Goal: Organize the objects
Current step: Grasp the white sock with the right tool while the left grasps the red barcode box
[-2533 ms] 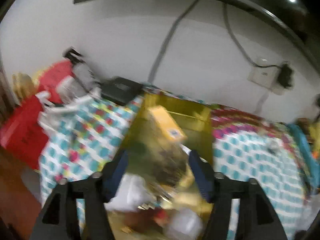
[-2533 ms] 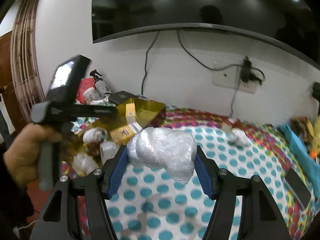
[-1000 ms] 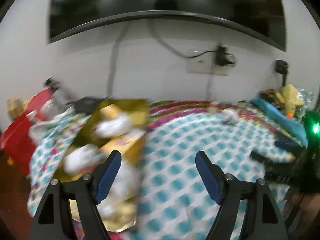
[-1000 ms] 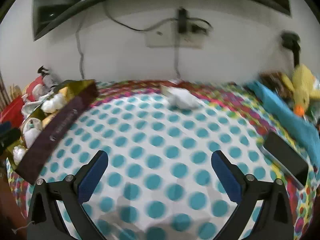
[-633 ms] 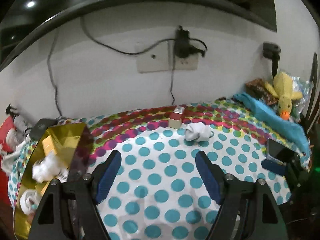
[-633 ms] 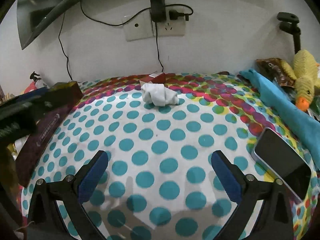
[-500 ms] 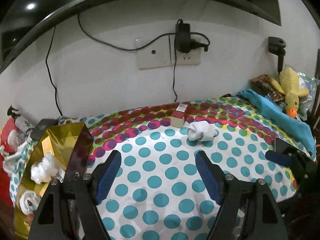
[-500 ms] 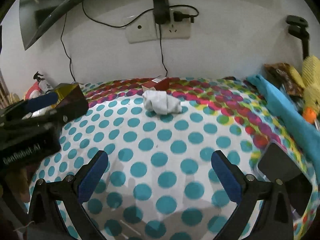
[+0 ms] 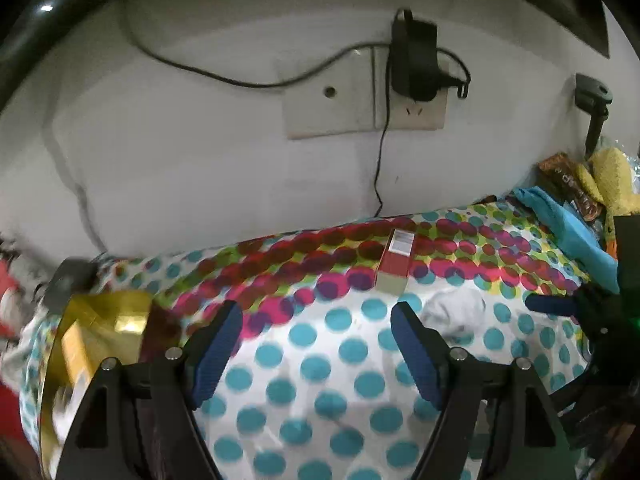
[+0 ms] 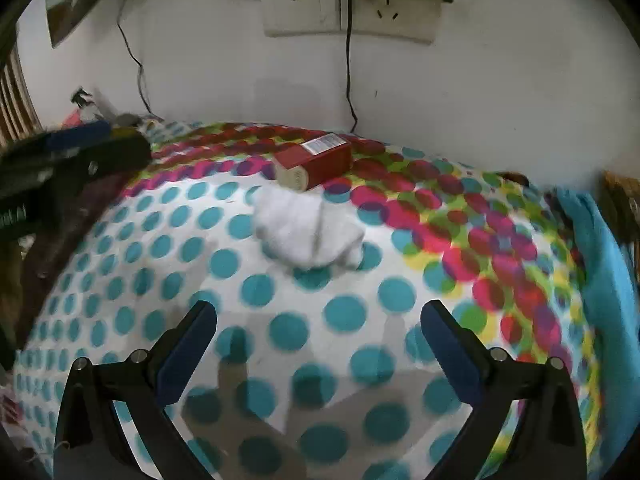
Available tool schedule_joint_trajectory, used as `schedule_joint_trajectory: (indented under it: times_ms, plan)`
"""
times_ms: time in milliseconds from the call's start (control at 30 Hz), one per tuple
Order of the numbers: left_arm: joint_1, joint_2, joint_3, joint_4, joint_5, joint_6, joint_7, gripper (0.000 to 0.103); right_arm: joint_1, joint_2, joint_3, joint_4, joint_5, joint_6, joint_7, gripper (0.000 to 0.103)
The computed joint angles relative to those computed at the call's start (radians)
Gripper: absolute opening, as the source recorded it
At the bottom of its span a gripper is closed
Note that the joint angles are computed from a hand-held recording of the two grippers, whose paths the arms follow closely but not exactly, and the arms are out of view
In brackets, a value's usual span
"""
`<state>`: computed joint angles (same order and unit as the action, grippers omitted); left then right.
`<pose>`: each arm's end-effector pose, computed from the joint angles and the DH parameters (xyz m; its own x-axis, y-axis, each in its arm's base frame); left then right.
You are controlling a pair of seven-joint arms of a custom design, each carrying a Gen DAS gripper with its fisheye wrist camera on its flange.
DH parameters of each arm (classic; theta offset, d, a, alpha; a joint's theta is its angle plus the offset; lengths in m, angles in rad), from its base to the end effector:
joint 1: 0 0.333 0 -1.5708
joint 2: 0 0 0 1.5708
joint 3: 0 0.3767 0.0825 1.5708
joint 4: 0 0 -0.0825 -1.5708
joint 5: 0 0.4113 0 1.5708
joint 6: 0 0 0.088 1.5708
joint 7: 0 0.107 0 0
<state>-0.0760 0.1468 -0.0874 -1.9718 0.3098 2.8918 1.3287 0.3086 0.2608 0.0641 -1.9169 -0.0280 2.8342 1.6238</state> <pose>0.6557 -0.1231 0.5329 -0.1496 -0.9853 -0.0819 -0.6918 0.1635 -0.7033 0.6497 0.2514 0.4782 0.3376 -0.9409 -0.0259 -0.7508 -0.2526 -0.6103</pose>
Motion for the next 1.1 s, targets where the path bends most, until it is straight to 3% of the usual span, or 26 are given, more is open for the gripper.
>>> schedule_joint_trajectory:
  times_ms: [133, 267, 367, 400, 467, 600, 700, 733, 800, 867, 1000, 1100]
  plan:
    - [0.047, 0.103, -0.077, 0.134, -0.195, -0.081, 0.198, 0.079, -0.018, 0.050, 0.021, 0.076, 0.026, -0.038, -0.059, 0.101]
    - [0.013, 0.182, -0.067, 0.223, -0.200, -0.133, 0.276, 0.079, -0.030, 0.100, 0.034, 0.148, 0.057, -0.089, -0.114, 0.094]
    - [0.032, 0.212, -0.105, 0.247, -0.270, -0.132, 0.357, 0.079, -0.058, 0.117, 0.067, 0.165, 0.128, -0.091, -0.183, 0.089]
    - [0.038, 0.223, -0.117, 0.258, -0.297, -0.142, 0.382, 0.079, -0.054, 0.120, 0.061, 0.168, 0.131, -0.093, -0.188, 0.082]
    - [0.005, 0.245, -0.087, 0.283, -0.276, -0.156, 0.369, 0.079, -0.039, 0.124, 0.042, 0.165, 0.119, -0.080, -0.184, 0.077]
    - [-0.013, 0.282, -0.079, 0.331, -0.284, -0.188, 0.370, 0.079, -0.060, 0.115, 0.062, 0.149, 0.163, -0.055, -0.213, 0.045]
    - [-0.017, 0.303, -0.083, 0.365, -0.295, -0.217, 0.368, 0.078, -0.058, 0.102, 0.055, 0.127, 0.174, -0.038, -0.214, 0.035]
    - [-0.025, 0.312, -0.075, 0.380, -0.290, -0.227, 0.354, 0.076, -0.053, 0.096, 0.048, 0.117, 0.171, -0.030, -0.207, 0.033]
    - [-0.044, 0.331, -0.056, 0.414, -0.268, -0.264, 0.323, 0.059, -0.046, 0.085, 0.038, 0.099, 0.163, -0.020, -0.192, 0.027]
    - [-0.065, 0.354, -0.031, 0.453, -0.239, -0.307, 0.269, 0.030, -0.050, 0.068, 0.041, 0.080, 0.169, -0.020, -0.186, 0.025]
    - [-0.045, 0.353, -0.052, 0.455, -0.256, -0.311, 0.260, 0.029, -0.056, 0.028, 0.050, 0.028, 0.187, 0.000, -0.206, 0.023]
    - [-0.050, 0.292, -0.033, 0.377, -0.241, -0.236, 0.195, 0.029, -0.077, -0.016, 0.070, -0.024, 0.240, 0.026, -0.226, 0.023]
